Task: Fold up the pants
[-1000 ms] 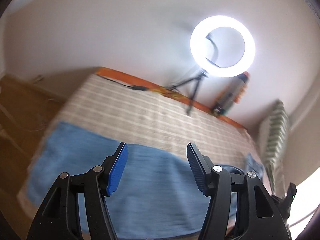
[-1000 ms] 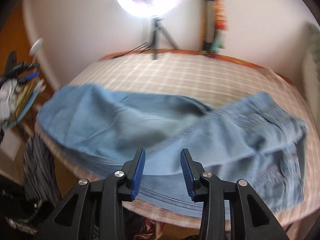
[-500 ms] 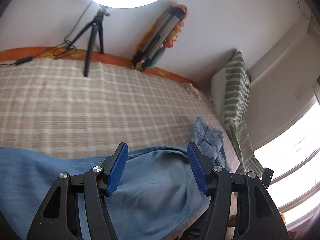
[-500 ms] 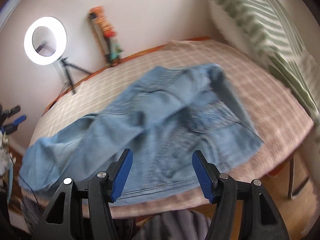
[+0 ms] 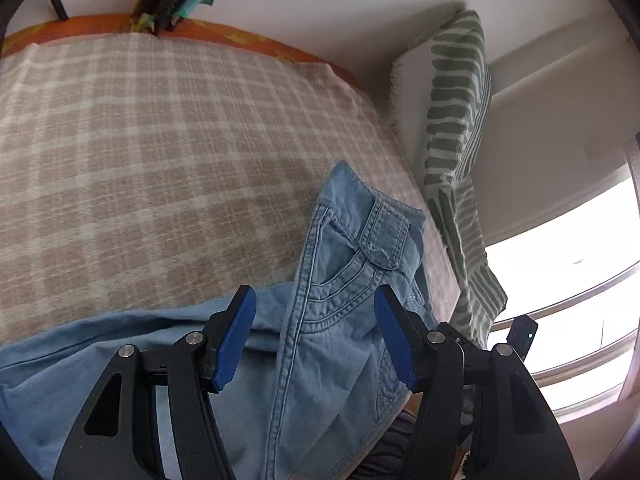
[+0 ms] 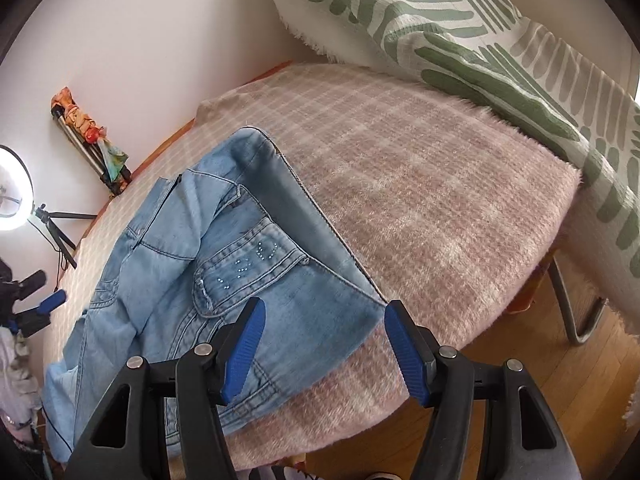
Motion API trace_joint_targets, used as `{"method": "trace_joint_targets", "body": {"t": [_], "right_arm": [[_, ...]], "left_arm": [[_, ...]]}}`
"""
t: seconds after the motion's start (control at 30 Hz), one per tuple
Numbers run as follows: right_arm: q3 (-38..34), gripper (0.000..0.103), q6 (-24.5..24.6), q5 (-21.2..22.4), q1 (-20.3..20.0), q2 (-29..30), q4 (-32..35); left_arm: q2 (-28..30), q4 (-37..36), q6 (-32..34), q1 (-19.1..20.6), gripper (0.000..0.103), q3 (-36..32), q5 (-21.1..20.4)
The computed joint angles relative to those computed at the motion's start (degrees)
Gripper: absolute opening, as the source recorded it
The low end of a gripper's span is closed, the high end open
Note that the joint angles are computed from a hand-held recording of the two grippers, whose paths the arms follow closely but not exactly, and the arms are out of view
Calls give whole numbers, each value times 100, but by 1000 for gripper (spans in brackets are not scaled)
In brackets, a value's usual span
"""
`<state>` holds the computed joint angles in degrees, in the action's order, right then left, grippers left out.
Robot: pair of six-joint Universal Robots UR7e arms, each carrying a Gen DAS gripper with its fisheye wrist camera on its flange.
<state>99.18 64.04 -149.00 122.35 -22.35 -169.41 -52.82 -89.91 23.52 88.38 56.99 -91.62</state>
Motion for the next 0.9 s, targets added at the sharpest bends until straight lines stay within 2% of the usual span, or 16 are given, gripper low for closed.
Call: {"method": "trace_joint_targets", "body": {"t": [0.17, 0.33, 0.43, 0.47, 0.57, 0.7, 0.9], "right_arm": [[-6, 65, -518, 72, -60, 66, -496], [26, 65, -714, 186, -106, 84, -751], [84, 65, -843, 240, -111, 81, -990], [107, 65, -866, 242, -110, 72, -1037], [156, 65, -1012, 235, -72, 63, -1272], [162, 65, -1432, 302, 17, 78, -1920], [8, 65, -2220, 637, 106, 45, -2694]], "left_arm": [[333, 213, -466, 43, 61, -99, -24], [290, 52, -410, 50, 56, 119, -221], [113, -363, -111, -49, 17, 496, -201], [47, -469, 35, -80, 9, 603, -216], [-130, -356, 355, -113, 6, 723, -517], [-570, -198, 1044, -242, 6, 1170, -798], [-1091, 345, 1911, -487, 6, 1942, -761]]}}
